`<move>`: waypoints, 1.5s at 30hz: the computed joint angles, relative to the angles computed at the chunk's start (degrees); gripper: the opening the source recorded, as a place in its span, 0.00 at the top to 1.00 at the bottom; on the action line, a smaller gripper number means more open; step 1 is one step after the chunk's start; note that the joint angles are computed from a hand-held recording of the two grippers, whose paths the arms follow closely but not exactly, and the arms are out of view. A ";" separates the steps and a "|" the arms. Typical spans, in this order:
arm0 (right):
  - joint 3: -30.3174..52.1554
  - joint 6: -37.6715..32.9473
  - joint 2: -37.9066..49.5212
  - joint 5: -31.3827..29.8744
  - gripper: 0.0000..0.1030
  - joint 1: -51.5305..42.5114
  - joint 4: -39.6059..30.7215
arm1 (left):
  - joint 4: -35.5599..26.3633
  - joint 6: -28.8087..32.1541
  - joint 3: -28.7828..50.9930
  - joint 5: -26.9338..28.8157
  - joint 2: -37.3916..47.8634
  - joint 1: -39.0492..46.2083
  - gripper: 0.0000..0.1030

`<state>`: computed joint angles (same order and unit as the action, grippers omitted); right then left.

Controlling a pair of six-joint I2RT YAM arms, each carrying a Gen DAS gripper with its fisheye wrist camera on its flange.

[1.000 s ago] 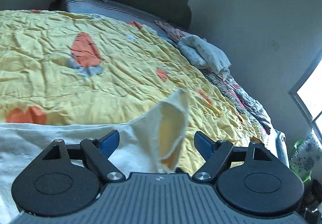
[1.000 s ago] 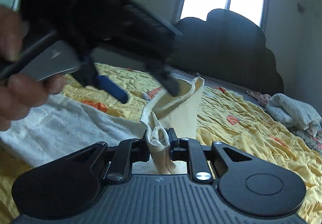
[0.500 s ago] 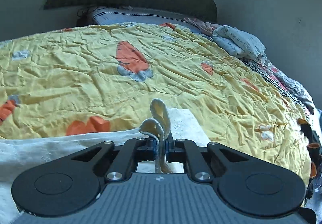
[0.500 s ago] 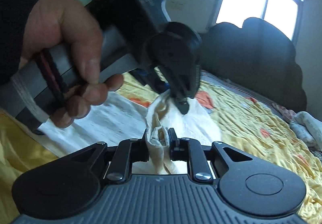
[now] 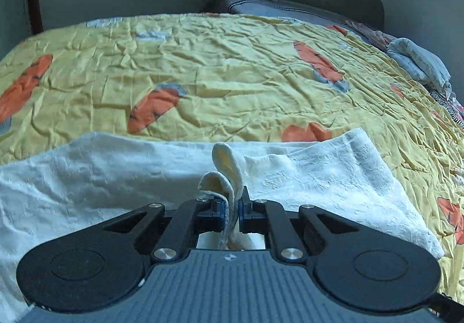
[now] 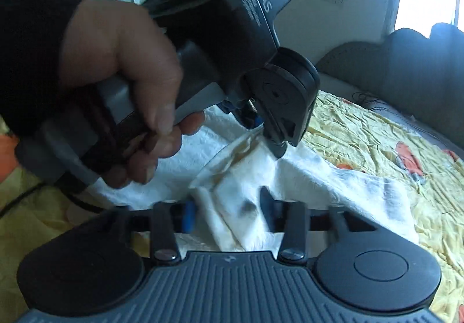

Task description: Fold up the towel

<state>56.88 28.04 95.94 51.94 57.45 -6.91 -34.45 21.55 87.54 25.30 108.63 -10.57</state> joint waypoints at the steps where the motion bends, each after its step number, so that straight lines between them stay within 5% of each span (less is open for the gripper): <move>1: -2.66 -0.68 -1.87 0.98 0.39 0.93 2.88 | -0.50 0.09 0.58 0.90 0.77 0.53 0.88; 3: -9.24 0.21 -7.87 1.06 0.34 2.54 8.41 | -2.63 -0.59 2.58 3.26 2.57 1.37 0.87; 5: -15.60 3.04 -14.73 1.46 0.34 3.54 11.37 | -8.72 -2.51 7.67 8.04 6.19 2.94 0.71; 9: -22.86 13.62 -27.22 6.37 0.29 5.99 3.25 | -17.84 -6.67 14.37 16.62 10.97 7.24 0.45; 11: -25.10 19.95 -31.81 8.27 0.27 6.78 -1.67 | -19.93 -7.06 13.97 19.11 10.90 8.74 0.41; 13: -27.19 24.44 -35.28 8.50 0.27 5.89 -4.01 | -15.65 -7.26 9.43 17.97 7.82 8.74 0.53; 15: -26.55 30.28 -35.13 8.54 0.27 5.75 -7.71 | -9.89 -7.54 4.75 12.64 4.62 7.43 0.90; 21: -29.43 34.33 -38.26 9.70 0.27 8.02 -11.65 | -10.45 -1.85 4.20 9.17 0.70 7.91 0.91; 26: -29.59 31.36 -37.48 5.05 0.27 6.27 -6.80 | -18.56 4.55 13.84 4.47 7.83 8.88 0.90; 27: -29.63 29.60 -37.76 3.80 0.27 5.35 -4.73 | -18.64 3.10 13.96 4.86 8.25 9.07 0.80; 29: -30.71 24.92 -38.54 0.46 0.27 2.56 1.48 | -20.37 2.16 14.22 7.41 8.05 9.77 0.74; 31: -31.80 21.98 -39.48 -4.29 0.27 -1.21 6.01 | -22.72 3.91 13.63 9.44 6.84 10.54 0.42; 36: -33.70 23.58 -40.06 -12.59 0.27 -8.29 9.80 | -27.90 7.37 9.75 13.17 3.83 13.75 0.35; 39: -34.39 25.48 -40.16 -13.00 0.27 -9.16 10.23 | -25.68 8.34 3.93 13.96 0.55 14.98 0.41; 42: -34.20 26.58 -39.31 -14.60 0.27 -10.60 9.56 | -19.72 6.50 -0.60 10.46 -2.54 14.53 0.84; 45: -32.81 26.35 -37.69 -18.94 0.27 -12.33 7.11 | -18.81 8.44 0.00 9.38 -3.53 15.15 0.91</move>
<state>24.07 54.39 58.25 33.01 45.12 0.20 -53.26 29.99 87.55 34.69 105.10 4.58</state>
